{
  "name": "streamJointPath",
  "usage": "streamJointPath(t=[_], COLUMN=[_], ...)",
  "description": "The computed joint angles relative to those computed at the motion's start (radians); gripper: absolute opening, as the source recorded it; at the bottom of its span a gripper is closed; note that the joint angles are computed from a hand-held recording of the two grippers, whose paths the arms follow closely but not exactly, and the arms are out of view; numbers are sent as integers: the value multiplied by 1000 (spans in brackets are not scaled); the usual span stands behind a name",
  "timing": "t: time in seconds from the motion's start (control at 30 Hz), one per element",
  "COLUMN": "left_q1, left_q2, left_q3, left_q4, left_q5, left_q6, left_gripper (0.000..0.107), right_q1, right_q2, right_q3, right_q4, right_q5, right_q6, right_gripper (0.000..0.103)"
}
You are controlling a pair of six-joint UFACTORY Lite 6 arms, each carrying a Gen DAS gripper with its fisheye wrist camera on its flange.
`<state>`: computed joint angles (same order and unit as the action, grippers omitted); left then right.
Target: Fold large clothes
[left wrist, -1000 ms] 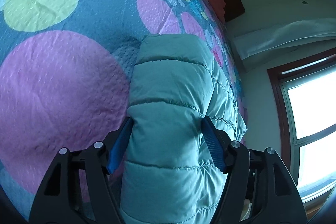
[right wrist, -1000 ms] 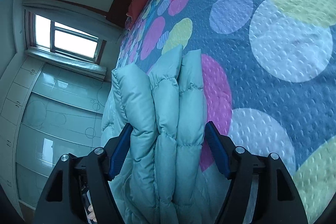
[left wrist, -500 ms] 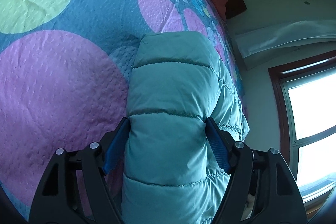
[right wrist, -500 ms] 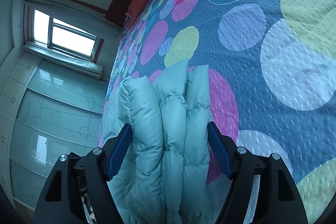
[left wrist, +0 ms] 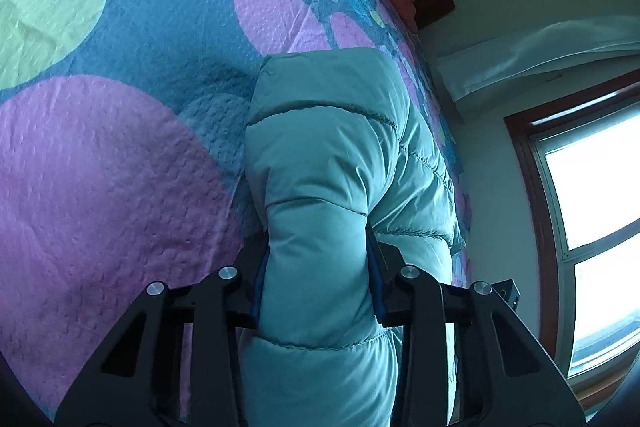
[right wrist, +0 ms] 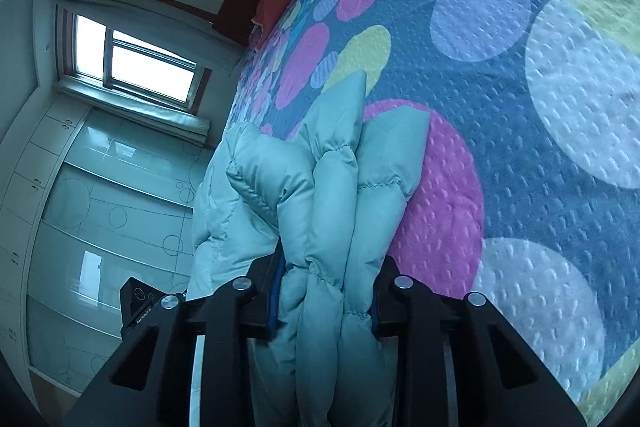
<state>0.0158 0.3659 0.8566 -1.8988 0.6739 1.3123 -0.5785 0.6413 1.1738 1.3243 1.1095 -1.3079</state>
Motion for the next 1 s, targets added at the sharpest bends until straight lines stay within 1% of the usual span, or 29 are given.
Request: streamJointPath(t=[0.13,0.37,0.53,0.63,0.7,0.73,0.8,0.87,1.0], left_q1=[5,49,55,46,44,42,46,54,79], left_q2=[-7,54,102,97,86,78,49,10,-118], left_q3=[32,116,160,165,163,161,137,104,-8], left_q4=[14,50,75,87,104,111,117,121,104], left_q5=[-32,-54,-71,-93,-102,-110,-114,-118,-127], left_q6=[-4,-25,-36,-33,-40,-47,-53,-63,-61], left_gripper=[36,36,37,38,40,41,42,43,43], right_q1=[40,129,146,153,152,139,134,121,79], right_q2=[19,105,183,211,220,194,159,108,9], right_q3=[48,179,244,269,285,253,229,184,97], right_q4=[32,63,66,75,65,51,28,13,-7], right_q5=[2,-14,-32,-27,-34,-35,-60,-82,-105], right_q6=[10,55,77,94,107,99,101,89,66], right_gripper=[27,26,26,27,32,34,44,50,51])
